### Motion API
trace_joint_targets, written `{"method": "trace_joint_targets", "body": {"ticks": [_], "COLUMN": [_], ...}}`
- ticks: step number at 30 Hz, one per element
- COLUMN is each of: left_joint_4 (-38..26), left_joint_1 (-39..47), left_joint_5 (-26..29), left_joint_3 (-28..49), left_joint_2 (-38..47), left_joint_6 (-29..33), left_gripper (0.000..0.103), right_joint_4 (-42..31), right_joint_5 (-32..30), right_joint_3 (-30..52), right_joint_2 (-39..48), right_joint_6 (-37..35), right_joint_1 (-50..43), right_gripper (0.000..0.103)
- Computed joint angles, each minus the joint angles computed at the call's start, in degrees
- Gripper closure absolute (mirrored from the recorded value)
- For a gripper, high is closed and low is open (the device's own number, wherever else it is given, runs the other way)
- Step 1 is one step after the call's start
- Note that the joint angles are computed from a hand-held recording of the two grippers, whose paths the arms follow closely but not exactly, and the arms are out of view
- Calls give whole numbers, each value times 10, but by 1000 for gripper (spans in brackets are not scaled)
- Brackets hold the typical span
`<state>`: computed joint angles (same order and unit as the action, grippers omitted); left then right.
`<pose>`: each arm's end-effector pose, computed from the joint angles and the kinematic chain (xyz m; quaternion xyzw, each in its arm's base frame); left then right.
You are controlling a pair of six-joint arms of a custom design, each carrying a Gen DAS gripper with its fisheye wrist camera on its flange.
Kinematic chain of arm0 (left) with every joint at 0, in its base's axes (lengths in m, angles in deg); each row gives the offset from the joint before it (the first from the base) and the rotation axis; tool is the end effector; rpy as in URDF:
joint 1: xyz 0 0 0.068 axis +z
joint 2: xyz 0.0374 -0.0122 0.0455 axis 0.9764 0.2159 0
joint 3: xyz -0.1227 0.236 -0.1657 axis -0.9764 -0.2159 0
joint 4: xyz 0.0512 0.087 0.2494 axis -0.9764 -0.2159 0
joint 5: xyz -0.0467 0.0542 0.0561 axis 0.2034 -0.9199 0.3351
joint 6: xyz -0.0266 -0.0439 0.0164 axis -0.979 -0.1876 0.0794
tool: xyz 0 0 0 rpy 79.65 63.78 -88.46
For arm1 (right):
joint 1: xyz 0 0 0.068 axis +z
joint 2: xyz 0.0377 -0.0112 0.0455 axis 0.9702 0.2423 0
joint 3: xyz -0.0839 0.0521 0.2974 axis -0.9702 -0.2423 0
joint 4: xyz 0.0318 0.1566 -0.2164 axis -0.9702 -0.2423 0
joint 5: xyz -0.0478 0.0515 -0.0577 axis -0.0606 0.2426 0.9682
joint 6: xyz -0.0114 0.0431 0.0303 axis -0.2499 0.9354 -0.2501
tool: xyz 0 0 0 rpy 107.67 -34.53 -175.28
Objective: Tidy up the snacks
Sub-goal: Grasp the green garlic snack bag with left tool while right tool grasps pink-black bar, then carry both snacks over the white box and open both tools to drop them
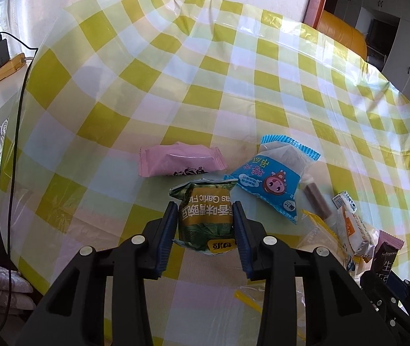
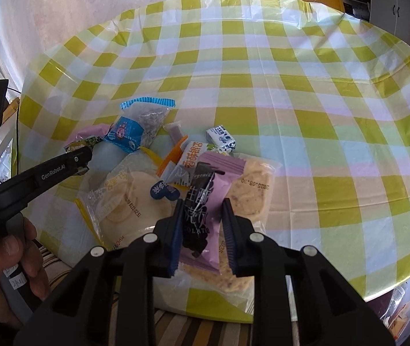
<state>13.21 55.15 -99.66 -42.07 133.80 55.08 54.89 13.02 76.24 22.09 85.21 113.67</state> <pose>0.2207 -0.0813 0.0836 -0.0919 0.9373 -0.0275 0.3350 0.1770 0.1259 0.0816 -0.0222 0.9508 0.0652 0.3020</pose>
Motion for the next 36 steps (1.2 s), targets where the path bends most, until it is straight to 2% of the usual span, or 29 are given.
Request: {"method": "trace_joint_targets", "body": {"ticks": [8, 14, 21, 29, 36], "left_joint_4": [-5, 7, 25, 4, -35], "left_joint_1": [-7, 0, -21, -82, -223], "left_joint_5": [-15, -6, -29, -62, -71], "left_joint_3": [-6, -10, -19, -30, -4], "left_joint_2": [-16, -11, -24, -92, -117], "left_joint_6": [0, -8, -24, -37, -75], "left_gripper": [66, 66, 66, 67, 67], "right_joint_4": [4, 4, 43, 22, -87], "right_joint_5": [9, 17, -13, -33, -62], "right_joint_3": [-6, -9, -36, -71, -113], "right_joint_2": [-9, -11, -17, -99, -252], "right_joint_6": [6, 8, -2, -10, -45], "right_joint_1": [10, 16, -19, -52, -146], "right_gripper": [77, 77, 77, 77, 77]}}
